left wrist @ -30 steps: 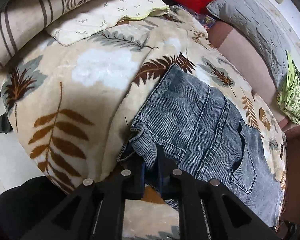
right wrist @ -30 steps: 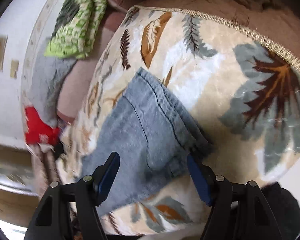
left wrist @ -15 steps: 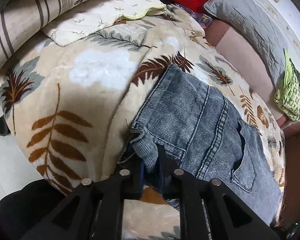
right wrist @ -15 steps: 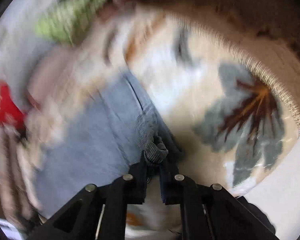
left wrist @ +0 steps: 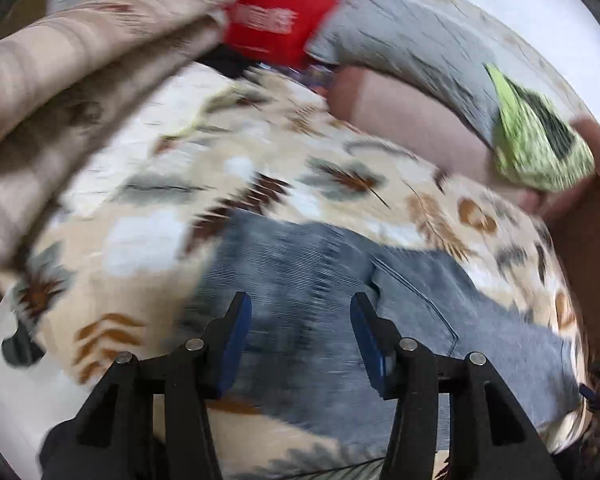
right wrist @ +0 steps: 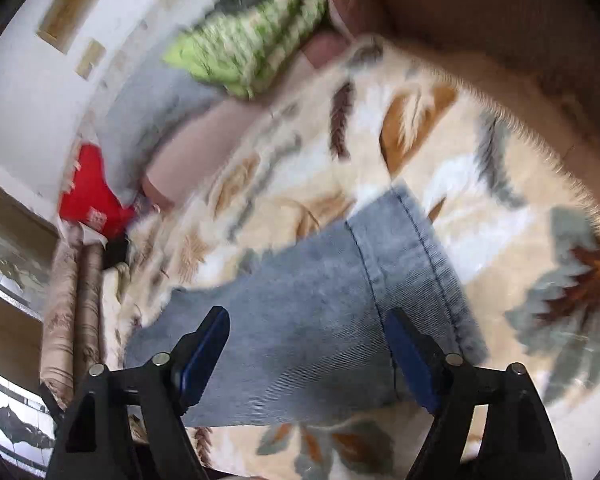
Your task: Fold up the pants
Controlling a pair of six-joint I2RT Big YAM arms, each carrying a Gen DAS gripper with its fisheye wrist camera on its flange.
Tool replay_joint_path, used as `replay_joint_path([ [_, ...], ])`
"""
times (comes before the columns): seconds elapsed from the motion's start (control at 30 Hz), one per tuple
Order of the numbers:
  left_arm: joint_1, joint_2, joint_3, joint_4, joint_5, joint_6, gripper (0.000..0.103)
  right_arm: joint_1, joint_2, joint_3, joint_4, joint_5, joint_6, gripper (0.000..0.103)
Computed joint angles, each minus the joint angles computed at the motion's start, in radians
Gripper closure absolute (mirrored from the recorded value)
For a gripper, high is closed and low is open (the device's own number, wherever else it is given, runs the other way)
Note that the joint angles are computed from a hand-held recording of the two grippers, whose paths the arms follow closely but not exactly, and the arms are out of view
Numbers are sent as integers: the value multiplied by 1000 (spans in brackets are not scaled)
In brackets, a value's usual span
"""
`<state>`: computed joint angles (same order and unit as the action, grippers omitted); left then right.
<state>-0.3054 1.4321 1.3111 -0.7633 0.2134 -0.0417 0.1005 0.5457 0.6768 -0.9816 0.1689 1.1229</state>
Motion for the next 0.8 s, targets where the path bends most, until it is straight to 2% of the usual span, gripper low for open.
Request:
replay_joint_path([
  [0.03, -16, 27, 10, -14, -32, 18, 50, -66, 49, -23, -24, -48, 2, 22],
  [0.07, -45, 92, 37, -52, -141, 61, 50, -121, 77, -57, -21, -99, 14, 27],
  [0.1, -52, 133, 54, -81, -194, 74, 47, -122, 69, -46, -27, -88, 8, 27],
  [0.13, -43, 151, 52, -77, -177, 69, 46, -104, 90, -7, -65, -69, 4, 27],
  [0.17, -34, 133, 34, -38, -162, 55, 45, -69, 132, 56, -112, -33, -8, 27],
  [0.2, -39, 121, 41, -46, -180, 57, 45, -24, 170, 112, -132, 28, -23, 27],
  [0.23, -43, 98, 32, -19, -182, 50, 45, -3, 209, 155, -135, 62, -56, 27],
  [0.27, -45, 77, 17, 20, -169, 49, 43, 23, 253, 203, -127, 87, -101, 27],
  [0.3, -50, 55, 1, 67, -154, 62, 42, 42, 328, 263, -77, 73, -174, 27],
  [0.37, -69, 44, -18, 118, -176, 113, 39, 38, 446, 334, 23, -27, -288, 27],
  [0.43, -82, 90, -5, 94, -248, 148, 39, 62, 652, 466, 88, -126, -428, 27],
  [0.47, -80, 130, 16, 53, -272, 141, 37, 75, 730, 518, 101, -158, -471, 28],
  [0.5, -68, 152, 24, 36, -242, 120, 37, 83, 844, 604, 110, -201, -526, 31],
  [0.53, -60, 149, 13, 59, -225, 103, 35, 97, 909, 655, 106, -202, -545, 33],
  [0.57, -65, 143, 10, 68, -238, 120, 35, 97, 975, 707, 94, -206, -567, 39],
  [0.63, -68, 143, 1, 86, -249, 148, 34, 97, 1134, 839, 32, -226, -612, 63],
  [0.67, -63, 143, -2, 88, -236, 142, 34, 101, 1168, 858, 1, -216, -630, 80],
  [0.7, -57, 144, -1, 87, -224, 140, 34, 106, 1230, 910, -43, -193, -657, 85],
  [0.77, -54, 141, -5, 93, -216, 147, 33, 108, 1232, 919, -26, -160, -643, 91],
  [0.8, -51, 136, -12, 97, -216, 148, 32, 110, 1226, 919, -17, -138, -635, 92],
])
